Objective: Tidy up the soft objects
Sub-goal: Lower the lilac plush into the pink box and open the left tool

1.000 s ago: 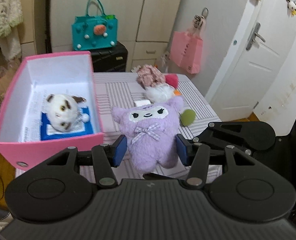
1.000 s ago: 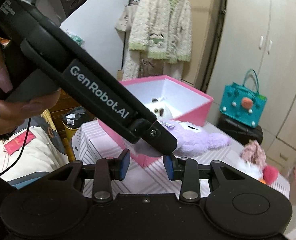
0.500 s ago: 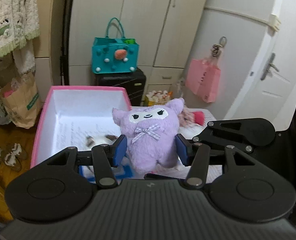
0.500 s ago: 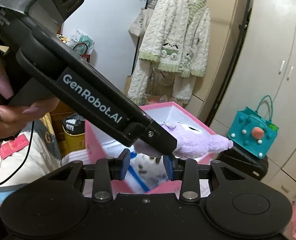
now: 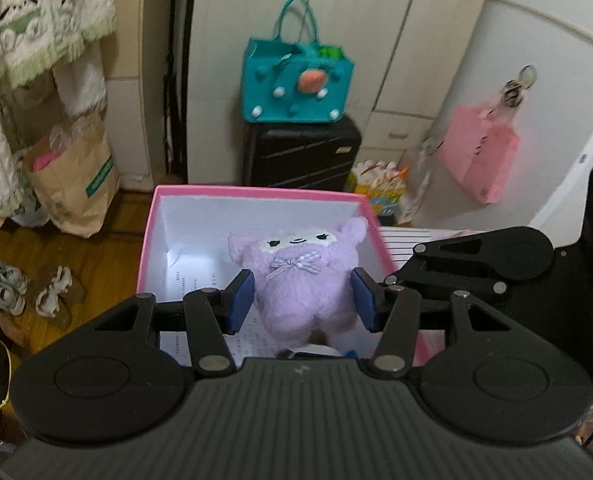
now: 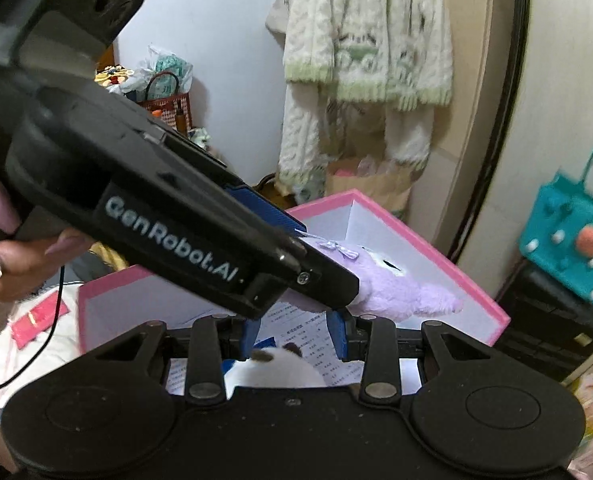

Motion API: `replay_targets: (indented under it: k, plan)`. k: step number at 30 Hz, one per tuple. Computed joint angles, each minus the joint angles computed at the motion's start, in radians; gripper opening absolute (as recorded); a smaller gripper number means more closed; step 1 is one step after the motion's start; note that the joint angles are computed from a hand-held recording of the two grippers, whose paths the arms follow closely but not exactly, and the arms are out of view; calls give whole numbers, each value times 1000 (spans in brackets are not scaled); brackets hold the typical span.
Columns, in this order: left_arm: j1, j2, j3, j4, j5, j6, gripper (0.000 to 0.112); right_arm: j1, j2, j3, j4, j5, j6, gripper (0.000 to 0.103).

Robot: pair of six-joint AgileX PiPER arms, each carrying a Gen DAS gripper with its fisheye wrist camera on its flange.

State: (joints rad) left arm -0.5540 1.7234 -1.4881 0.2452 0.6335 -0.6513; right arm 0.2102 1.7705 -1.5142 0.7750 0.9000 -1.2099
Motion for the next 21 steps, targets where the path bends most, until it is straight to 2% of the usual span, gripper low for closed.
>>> replay_targets:
  k: [5, 10, 13, 15, 16, 18, 21]
  plan:
    - [67, 82, -65, -106, 31, 93, 51, 6, 182, -226, -59, 132, 142, 40]
    - [88, 157, -144, -104, 79, 112, 51, 28, 307, -403, -127, 213, 264, 40]
    - [79, 190, -163, -64, 98, 99, 50, 46, 360, -485, -184, 231, 335, 40]
    - [98, 213, -174, -136, 107, 145, 47, 58, 393, -533, -224, 236, 376, 39]
    - [107, 224, -182, -171, 113, 171, 40, 65, 395, -532, -250, 234, 381, 39]
    - [103, 230, -171, -170, 108, 157, 40, 84, 378, -492, -303, 190, 382, 39]
    - [84, 217, -143, -133, 91, 119, 40, 89, 362, -461, -332, 178, 402, 39]
